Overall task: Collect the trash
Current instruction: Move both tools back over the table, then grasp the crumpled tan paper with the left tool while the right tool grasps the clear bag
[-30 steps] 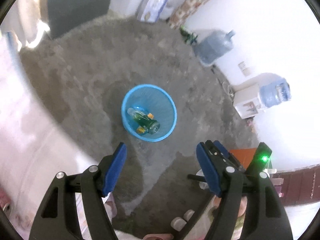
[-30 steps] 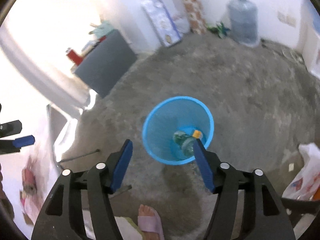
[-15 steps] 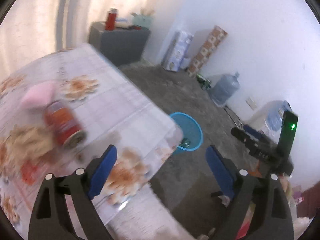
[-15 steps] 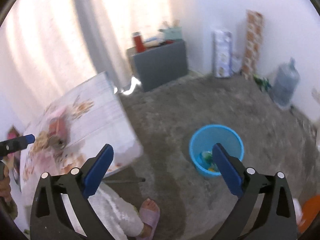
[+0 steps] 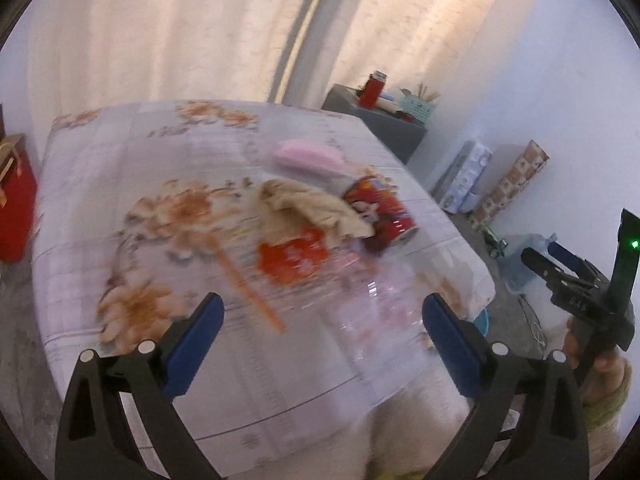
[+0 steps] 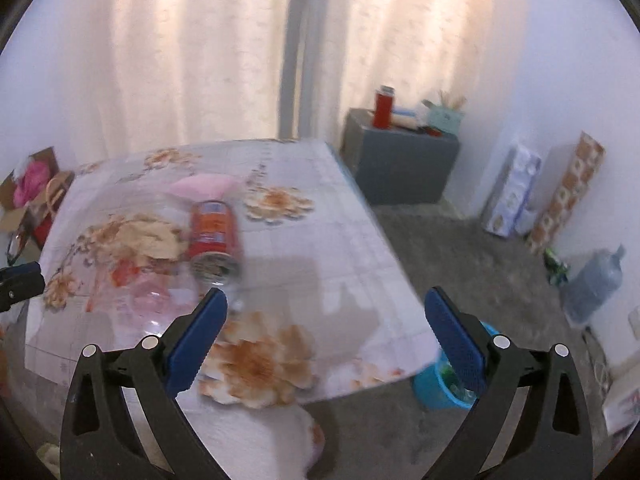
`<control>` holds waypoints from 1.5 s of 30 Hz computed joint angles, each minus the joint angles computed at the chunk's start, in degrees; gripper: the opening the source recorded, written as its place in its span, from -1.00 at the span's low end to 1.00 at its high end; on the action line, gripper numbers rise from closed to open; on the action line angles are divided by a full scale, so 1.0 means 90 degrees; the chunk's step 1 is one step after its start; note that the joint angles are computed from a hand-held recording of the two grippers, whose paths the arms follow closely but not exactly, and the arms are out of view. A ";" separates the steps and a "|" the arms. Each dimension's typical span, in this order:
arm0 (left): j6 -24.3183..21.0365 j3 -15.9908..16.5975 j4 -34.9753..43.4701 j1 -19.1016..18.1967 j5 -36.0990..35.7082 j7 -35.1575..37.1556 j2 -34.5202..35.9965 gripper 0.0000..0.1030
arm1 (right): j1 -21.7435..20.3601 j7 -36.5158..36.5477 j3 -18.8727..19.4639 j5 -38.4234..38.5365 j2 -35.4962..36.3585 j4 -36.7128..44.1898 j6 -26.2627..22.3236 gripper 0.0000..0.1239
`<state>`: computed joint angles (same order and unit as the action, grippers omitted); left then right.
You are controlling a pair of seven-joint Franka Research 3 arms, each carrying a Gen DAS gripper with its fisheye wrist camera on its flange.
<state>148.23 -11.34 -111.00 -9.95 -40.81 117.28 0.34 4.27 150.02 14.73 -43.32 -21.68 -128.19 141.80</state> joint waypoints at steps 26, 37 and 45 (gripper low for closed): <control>0.0067 -0.0053 -0.0103 0.0463 -0.1152 0.1310 0.0472 0.89 | 0.1416 -0.2039 -0.0522 0.3800 0.1522 0.0523 0.1808 0.49; 0.0102 -0.0067 -0.0147 0.0636 -0.1138 0.1252 0.0531 0.89 | 0.2054 -0.1619 -0.0719 0.1759 0.2946 0.2027 0.0576 0.02; 0.0246 -0.0057 -0.0211 0.0658 -0.1239 0.1367 0.0461 0.89 | 0.2305 -0.1548 -0.1035 0.2043 0.2934 0.1869 0.0628 -0.52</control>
<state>150.45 -11.85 -112.90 -4.03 -51.96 129.59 4.49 25.01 136.08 5.42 -24.94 4.73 -111.37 147.46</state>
